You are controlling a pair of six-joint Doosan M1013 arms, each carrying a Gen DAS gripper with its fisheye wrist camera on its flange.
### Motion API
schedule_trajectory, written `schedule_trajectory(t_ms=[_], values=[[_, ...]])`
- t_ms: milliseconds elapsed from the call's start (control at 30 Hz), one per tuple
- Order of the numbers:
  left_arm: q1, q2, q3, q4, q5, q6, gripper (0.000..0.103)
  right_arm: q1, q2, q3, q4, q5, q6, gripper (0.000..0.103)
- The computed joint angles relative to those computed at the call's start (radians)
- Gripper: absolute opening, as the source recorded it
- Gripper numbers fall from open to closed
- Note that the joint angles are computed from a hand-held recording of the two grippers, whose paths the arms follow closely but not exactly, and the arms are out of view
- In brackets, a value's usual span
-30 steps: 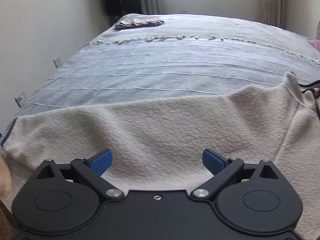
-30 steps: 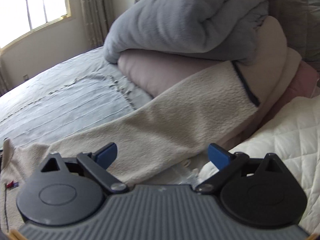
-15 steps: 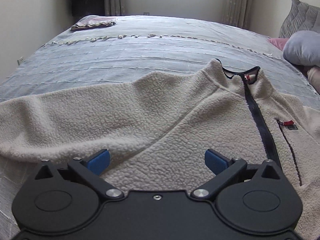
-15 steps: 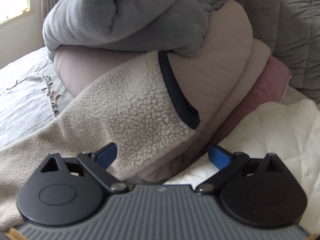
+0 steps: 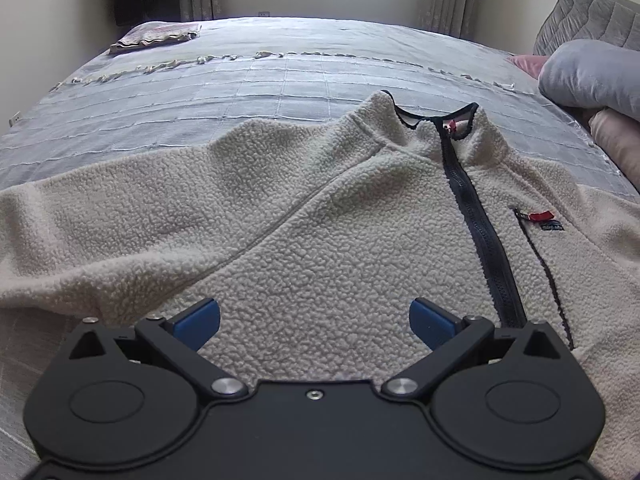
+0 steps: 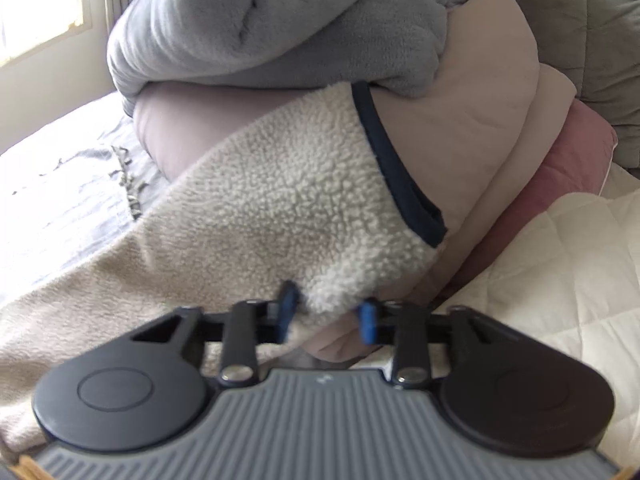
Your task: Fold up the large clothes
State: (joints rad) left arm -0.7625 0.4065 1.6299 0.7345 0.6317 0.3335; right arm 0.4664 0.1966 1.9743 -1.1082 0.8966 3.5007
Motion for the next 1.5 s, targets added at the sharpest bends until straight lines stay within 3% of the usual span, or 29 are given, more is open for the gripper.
schedule_trajectory(t_ms=[333,467,700,967,1133,1267,1367,1433,1500], values=[[0.004,-0.044,0.039,0.001,-0.057,0.001,0.102,0.084,-0.034,-0.059,-0.152,-0.03,-0.001,0.009],[0.009,-0.061,0.057,-0.013,-0.081,0.001,0.102,0.135,-0.014,-0.137,-0.181,-0.043,-0.086,0.009],[0.016,-0.08,0.083,-0.015,-0.137,-0.032,0.102,0.219,0.067,-0.316,-0.146,-0.155,-0.305,0.009],[0.022,-0.097,0.101,-0.034,-0.162,-0.026,0.102,0.291,0.255,-0.57,0.151,-0.301,-0.712,0.009],[0.036,-0.115,0.126,-0.026,-0.166,-0.04,0.102,0.329,0.373,-0.702,0.467,-0.378,-1.03,0.009],[0.049,-0.12,0.143,-0.029,-0.159,-0.037,0.102,0.355,0.461,-0.795,0.71,-0.328,-1.273,0.01],[0.056,-0.119,0.15,-0.034,-0.148,-0.034,0.102,0.37,0.504,-0.833,0.816,-0.25,-1.368,0.018],[0.059,-0.118,0.152,-0.039,-0.144,-0.029,0.102,0.37,0.515,-0.837,0.868,-0.221,-1.404,0.042],[0.06,-0.115,0.152,-0.044,-0.142,-0.022,0.102,0.369,0.505,-0.814,0.894,-0.233,-1.428,0.054]])
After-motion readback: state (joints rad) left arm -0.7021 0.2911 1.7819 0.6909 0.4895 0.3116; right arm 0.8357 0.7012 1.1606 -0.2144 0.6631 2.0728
